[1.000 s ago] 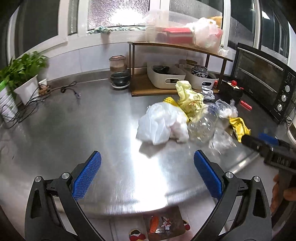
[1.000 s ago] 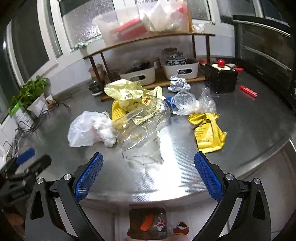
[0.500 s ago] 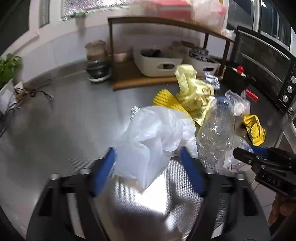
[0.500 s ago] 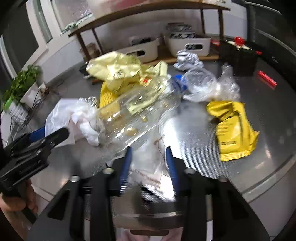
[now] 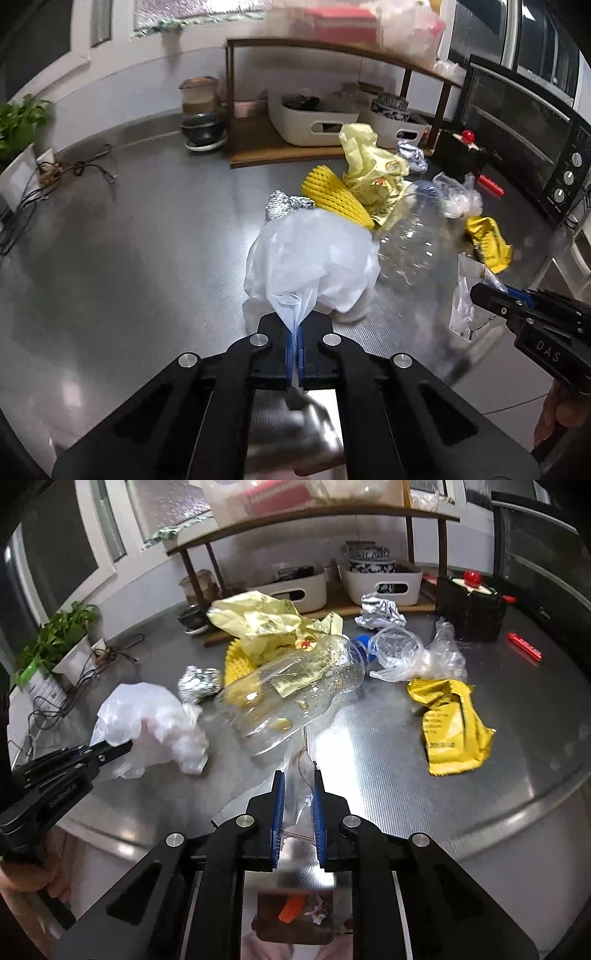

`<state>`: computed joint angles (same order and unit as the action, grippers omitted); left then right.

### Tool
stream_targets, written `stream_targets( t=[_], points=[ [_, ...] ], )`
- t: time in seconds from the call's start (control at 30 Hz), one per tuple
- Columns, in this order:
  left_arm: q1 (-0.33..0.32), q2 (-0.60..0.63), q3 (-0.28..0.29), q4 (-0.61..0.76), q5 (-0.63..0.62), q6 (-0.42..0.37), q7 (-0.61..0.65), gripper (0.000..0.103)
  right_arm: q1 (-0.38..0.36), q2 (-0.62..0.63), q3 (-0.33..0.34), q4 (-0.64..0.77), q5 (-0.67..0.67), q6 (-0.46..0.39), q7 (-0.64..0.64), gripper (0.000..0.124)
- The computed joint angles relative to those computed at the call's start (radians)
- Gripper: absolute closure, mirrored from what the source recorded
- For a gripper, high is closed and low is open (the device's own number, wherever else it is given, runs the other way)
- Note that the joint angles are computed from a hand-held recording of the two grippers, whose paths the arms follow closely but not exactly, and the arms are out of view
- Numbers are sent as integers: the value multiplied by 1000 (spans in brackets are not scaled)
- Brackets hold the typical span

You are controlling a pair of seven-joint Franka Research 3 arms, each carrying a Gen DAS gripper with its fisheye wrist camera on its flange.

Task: Collect trash
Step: 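Grasp the white plastic bag with left tool while right tool grasps clear plastic film, then lower both held items over the floor bin and open both tools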

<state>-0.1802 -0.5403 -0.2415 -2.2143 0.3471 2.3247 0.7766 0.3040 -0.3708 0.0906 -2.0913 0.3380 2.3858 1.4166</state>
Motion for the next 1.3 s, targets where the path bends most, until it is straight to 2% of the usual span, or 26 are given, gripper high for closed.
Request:
stream_targets(
  t=[0.2,0.3,0.47,0.7,0.87,1.03,1.3],
  points=[
    [-25,-130,-50,-28,9,-76,-61,103,7,-130,4,-69,3,-28,-2,108],
    [-39,-187,-93,-31,21,-136,-106,103,8,-197,11,-113,-3,-32,-5,108],
    [-86,-263,-138,-69,11,-206,-193,103,14,-303,14,-189,-1,-57,-5,108],
    [-181,-356,-170,-193,-29,-237,-320,103,18,-428,24,-312,2,-84,-16,108],
    [-242,-369,-189,-269,-48,-246,-382,103,28,-489,41,-413,-2,-78,-25,108],
    [-299,-346,-181,-351,-70,-205,-433,103,41,-490,47,-505,6,-58,-17,108],
    [-343,-242,-143,-481,-100,-24,-486,103,57,-387,51,-597,9,16,3,108]
  ],
)
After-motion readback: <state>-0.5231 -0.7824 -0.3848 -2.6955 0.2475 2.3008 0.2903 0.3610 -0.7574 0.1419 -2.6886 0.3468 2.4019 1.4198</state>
